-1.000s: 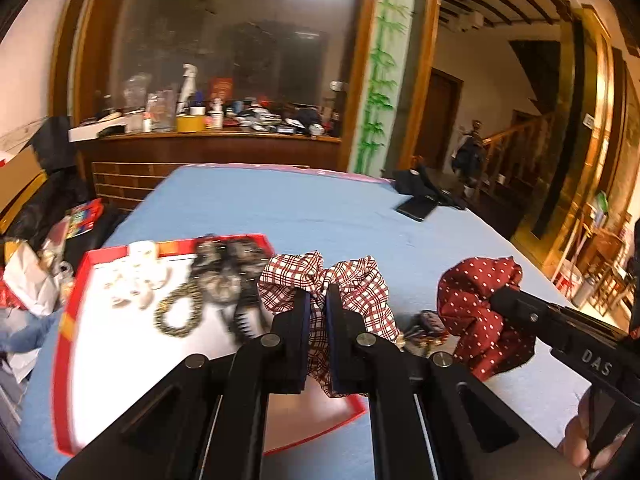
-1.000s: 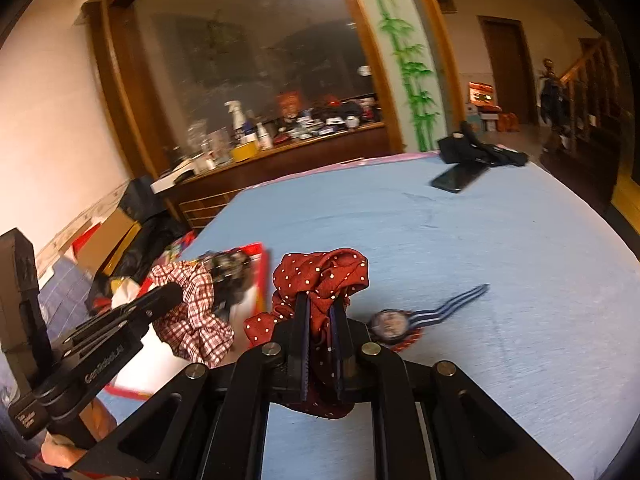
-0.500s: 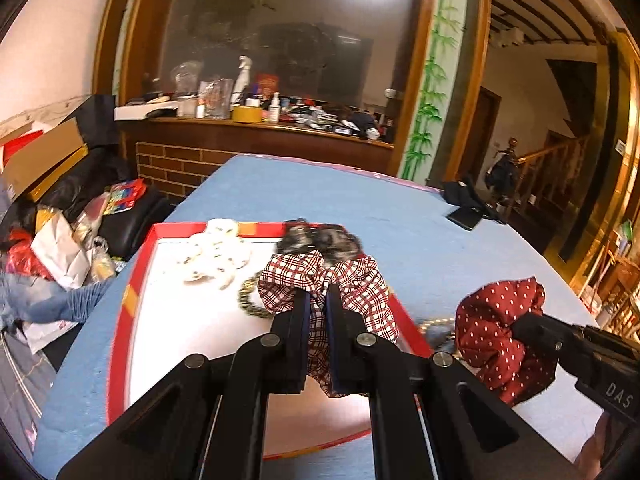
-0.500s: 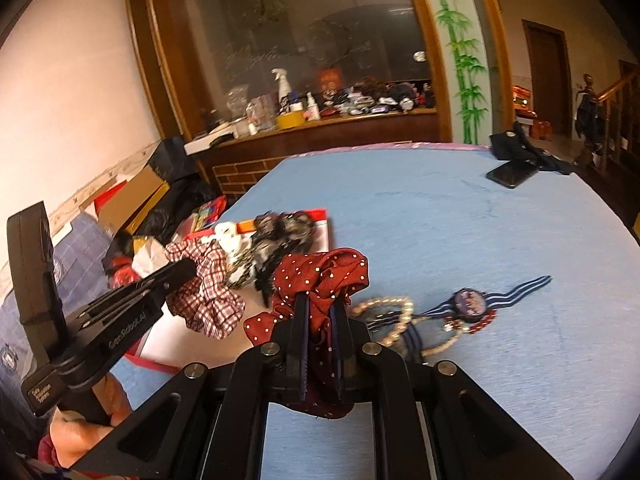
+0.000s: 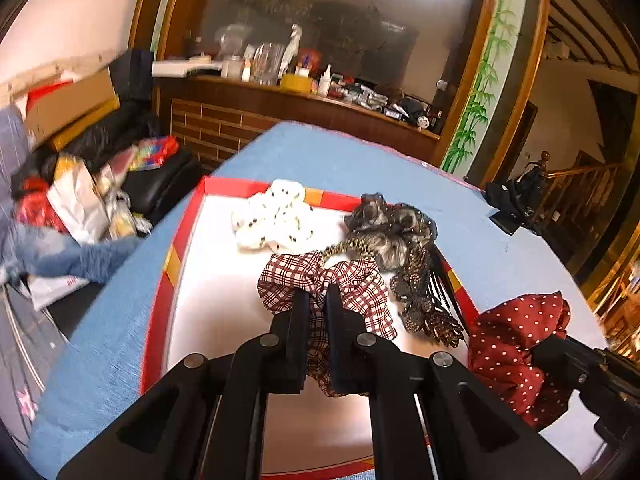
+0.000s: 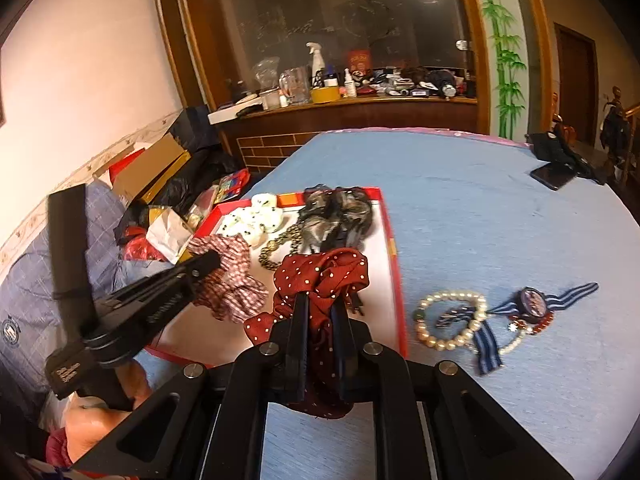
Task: Organize jewelry
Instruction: 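Lower the plaid scrunchie into the box with the left tool while the right tool releases the polka-dot scrunchie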
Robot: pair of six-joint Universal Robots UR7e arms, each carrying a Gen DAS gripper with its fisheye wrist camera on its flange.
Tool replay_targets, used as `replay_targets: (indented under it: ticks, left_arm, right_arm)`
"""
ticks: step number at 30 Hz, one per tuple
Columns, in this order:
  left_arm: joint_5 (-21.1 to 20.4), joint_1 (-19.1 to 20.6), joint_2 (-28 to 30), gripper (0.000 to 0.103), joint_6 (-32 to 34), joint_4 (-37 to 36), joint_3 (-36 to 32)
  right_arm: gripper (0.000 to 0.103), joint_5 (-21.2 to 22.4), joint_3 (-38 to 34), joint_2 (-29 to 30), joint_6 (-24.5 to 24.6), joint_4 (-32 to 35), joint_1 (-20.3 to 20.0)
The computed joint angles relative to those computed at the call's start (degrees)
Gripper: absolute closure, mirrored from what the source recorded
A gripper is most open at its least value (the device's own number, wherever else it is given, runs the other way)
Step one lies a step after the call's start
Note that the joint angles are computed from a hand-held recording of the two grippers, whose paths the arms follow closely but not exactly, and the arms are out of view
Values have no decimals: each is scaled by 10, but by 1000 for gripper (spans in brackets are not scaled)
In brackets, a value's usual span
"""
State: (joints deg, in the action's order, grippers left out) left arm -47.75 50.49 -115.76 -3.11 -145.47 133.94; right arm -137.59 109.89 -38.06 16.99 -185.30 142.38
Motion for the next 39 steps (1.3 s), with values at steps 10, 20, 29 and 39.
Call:
replay_targets:
  ticks: [10, 20, 29, 39]
  left_arm:
    - [6, 13, 16, 96, -5, 0, -5]
    - [32, 18, 26, 96, -17, 4, -7]
    - [53, 17, 35, 96, -25, 16, -9]
    - [61, 25, 43, 96, -37, 26, -14]
  right_arm:
    - [91, 24, -36, 31, -4, 21, -13]
    - [91, 8, -35, 35, 1, 20, -29]
    - [91, 18, -30, 39, 11, 23, -45]
    - [91, 29, -36, 38, 20, 30, -58]
